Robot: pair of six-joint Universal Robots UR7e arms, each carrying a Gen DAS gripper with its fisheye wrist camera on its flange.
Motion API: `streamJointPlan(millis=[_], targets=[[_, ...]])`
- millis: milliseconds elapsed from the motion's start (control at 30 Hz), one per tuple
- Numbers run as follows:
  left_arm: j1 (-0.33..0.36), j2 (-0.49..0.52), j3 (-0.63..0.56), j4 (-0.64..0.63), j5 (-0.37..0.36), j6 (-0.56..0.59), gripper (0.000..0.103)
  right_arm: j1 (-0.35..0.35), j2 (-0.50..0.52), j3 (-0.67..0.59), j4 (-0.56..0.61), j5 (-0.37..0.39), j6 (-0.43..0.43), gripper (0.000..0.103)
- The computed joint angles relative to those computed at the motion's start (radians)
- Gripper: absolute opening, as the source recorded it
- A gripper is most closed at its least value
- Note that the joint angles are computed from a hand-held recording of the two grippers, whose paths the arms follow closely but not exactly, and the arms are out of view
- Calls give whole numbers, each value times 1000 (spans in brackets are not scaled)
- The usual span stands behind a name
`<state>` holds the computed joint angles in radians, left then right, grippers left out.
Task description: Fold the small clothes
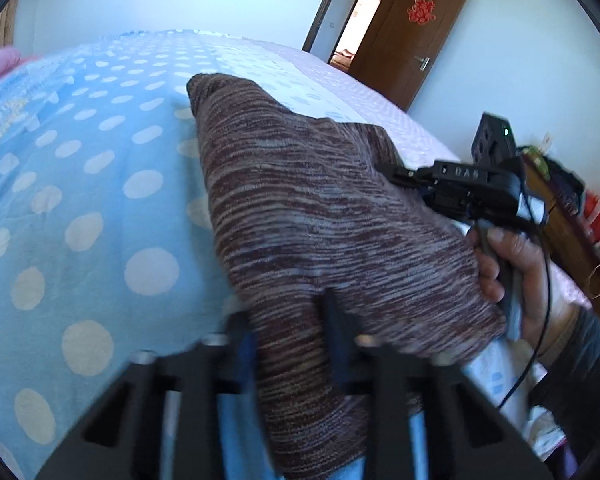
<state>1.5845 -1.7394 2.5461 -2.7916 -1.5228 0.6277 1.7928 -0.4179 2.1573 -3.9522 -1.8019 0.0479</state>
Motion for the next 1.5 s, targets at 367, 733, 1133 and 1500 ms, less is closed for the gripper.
streamJointPlan(millis=[367, 733, 1133, 1500], targets=[[-64, -203, 14, 134, 64, -65, 13, 129, 28, 25, -106, -30, 109, 16], [19, -454, -2, 338, 68, 37, 13, 259, 126, -17, -154, 23, 218, 15], [223, -536, -110, 434, -49, 190, 13, 394, 211, -203, 12, 69, 276, 15], [398, -518, -207, 414, -163, 298, 13, 455, 287, -422, 203, 156, 286, 15]])
